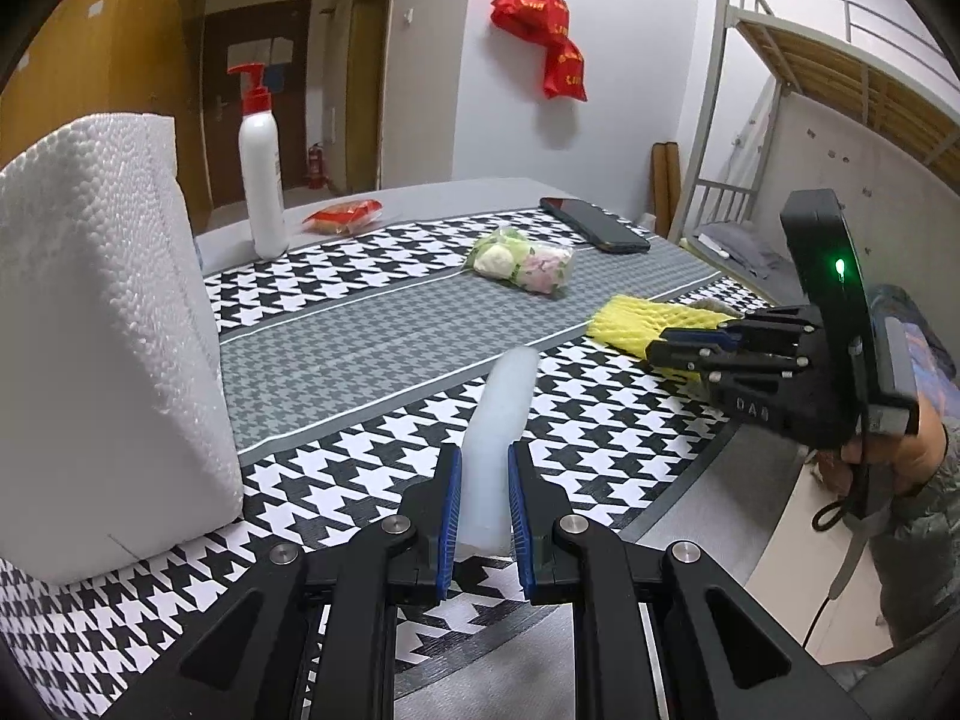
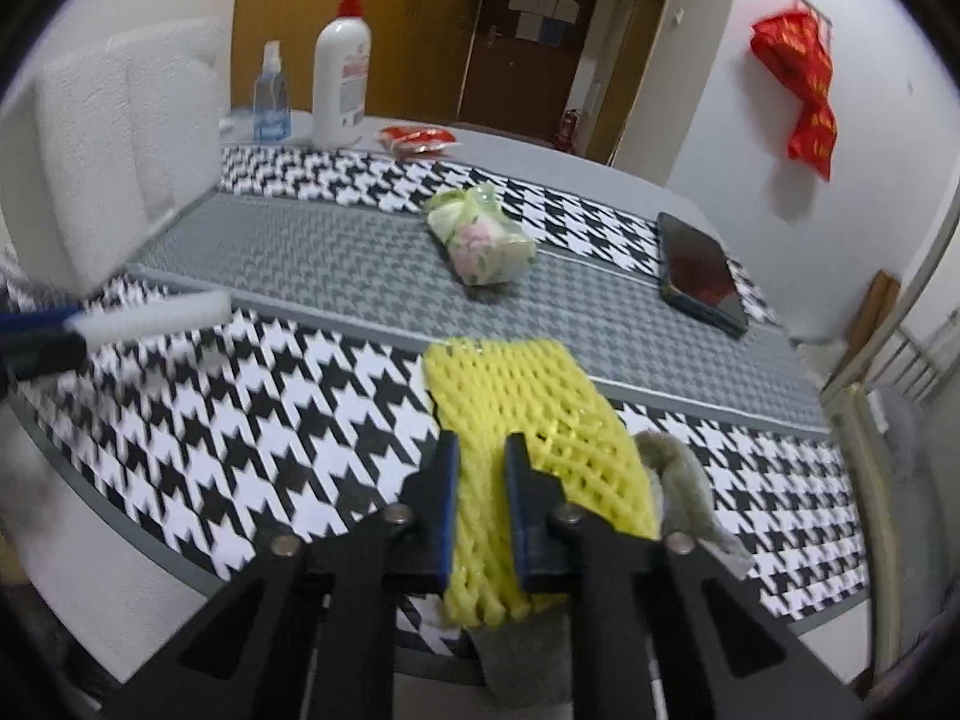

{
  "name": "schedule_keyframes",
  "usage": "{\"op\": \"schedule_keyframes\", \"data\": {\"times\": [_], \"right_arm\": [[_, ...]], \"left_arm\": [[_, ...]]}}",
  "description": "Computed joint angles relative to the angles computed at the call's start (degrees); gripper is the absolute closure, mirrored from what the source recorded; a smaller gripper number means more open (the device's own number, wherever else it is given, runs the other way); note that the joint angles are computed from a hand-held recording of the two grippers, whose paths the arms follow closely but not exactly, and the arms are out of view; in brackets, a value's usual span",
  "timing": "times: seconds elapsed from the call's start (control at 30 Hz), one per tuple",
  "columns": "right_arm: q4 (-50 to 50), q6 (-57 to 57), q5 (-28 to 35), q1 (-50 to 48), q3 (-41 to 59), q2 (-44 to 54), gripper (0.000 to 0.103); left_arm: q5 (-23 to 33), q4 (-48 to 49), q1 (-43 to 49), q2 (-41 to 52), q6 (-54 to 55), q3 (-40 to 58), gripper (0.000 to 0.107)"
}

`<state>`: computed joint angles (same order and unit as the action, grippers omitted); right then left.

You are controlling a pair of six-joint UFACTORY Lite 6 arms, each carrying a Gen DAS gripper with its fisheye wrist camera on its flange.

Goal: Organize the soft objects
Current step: 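Carry the yellow sponge over the foam box with the right gripper while the left holds the tube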

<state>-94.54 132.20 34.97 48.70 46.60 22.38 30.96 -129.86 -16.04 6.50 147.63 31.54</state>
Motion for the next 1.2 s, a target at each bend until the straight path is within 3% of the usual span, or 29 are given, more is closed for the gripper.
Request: {"op": "schedule_keyframes", "data": {"times": [0.13,0.3,0.77,1.2], "right_arm": [[-10.5,13.1,-4.0,-2.6,-5.7,-6.8,0.092],[-11.7,17.4,-2.6,-1.3,-9.3,-14.0,0.092],[-3.9,12.5,3.8,6.8,-7.7,-20.8,0.092],[-0.6,9.9,8.0,14.4,1.4,-15.7,0.092]], "left_arm": [[-0.1,1.0,0.3,-1.1,-0.6,-0.4,0.090],[0.5,3.3,2.1,-3.4,-3.0,-1.2,0.090],[2.5,6.2,6.1,-11.7,-5.8,-4.7,0.090],[7.1,21.7,17.8,-25.4,-15.7,-9.9,0.090]]}}
